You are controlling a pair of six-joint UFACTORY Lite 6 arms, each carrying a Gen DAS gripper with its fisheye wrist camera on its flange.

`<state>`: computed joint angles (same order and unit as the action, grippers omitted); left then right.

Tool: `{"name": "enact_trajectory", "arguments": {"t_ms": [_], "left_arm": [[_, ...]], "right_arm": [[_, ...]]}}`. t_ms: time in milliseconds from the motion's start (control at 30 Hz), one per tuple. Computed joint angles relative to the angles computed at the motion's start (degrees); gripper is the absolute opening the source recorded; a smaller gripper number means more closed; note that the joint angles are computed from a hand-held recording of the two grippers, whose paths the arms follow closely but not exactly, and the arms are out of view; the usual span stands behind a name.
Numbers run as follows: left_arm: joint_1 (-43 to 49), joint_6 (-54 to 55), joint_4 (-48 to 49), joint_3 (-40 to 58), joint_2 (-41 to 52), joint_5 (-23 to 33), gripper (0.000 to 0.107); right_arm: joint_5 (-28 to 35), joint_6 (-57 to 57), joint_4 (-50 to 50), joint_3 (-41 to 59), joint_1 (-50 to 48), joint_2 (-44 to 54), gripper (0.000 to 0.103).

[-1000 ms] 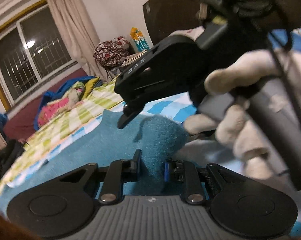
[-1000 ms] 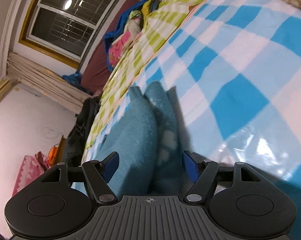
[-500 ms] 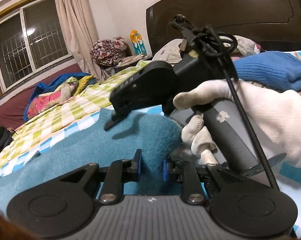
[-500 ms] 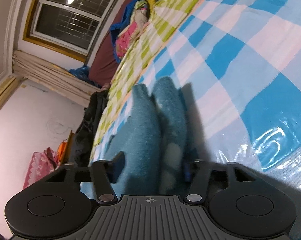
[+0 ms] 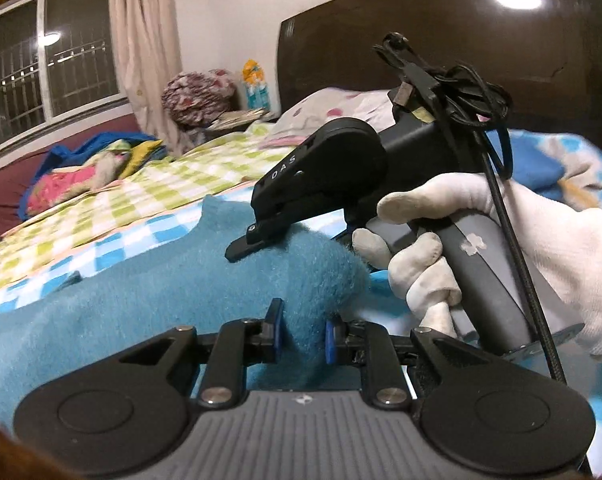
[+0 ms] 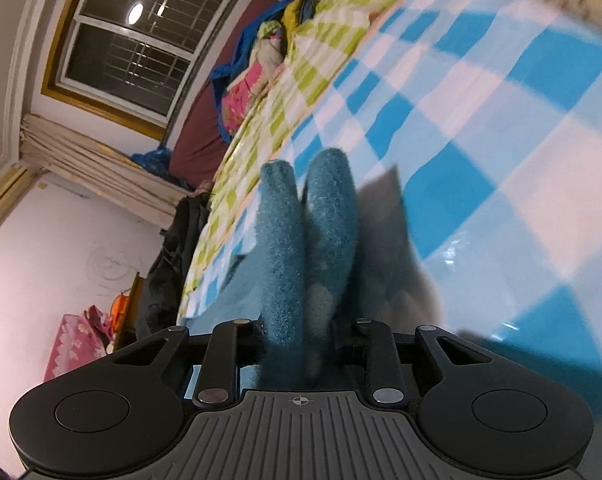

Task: Fold small clothes
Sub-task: 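Lift the held end and fold it over the strip with the right gripper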

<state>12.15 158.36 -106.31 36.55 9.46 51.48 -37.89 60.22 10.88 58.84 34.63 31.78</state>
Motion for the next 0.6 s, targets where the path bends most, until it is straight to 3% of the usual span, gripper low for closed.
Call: {"name": "enact_trajectory", "arguments": {"t_ms": [267, 533, 600], "left_arm": [[2.9, -9.6, 10.1, -2.7, -6.6, 7.6, 0.025], [11.8, -22.9, 20.3, 7.5, -3.4, 16.5, 0.026], [15.7, -23.7, 24.5, 10.4, -1.2, 20.0, 0.036]], "right_arm": [[4.4, -13.2, 17.2, -11.3, 4.8, -17.1, 0.025], [4.8, -25.1, 29.1, -4.9, 8.9, -17.6, 0.025], [4.2, -24.8, 30.2, -5.2, 9.1, -17.4, 0.025]]}}
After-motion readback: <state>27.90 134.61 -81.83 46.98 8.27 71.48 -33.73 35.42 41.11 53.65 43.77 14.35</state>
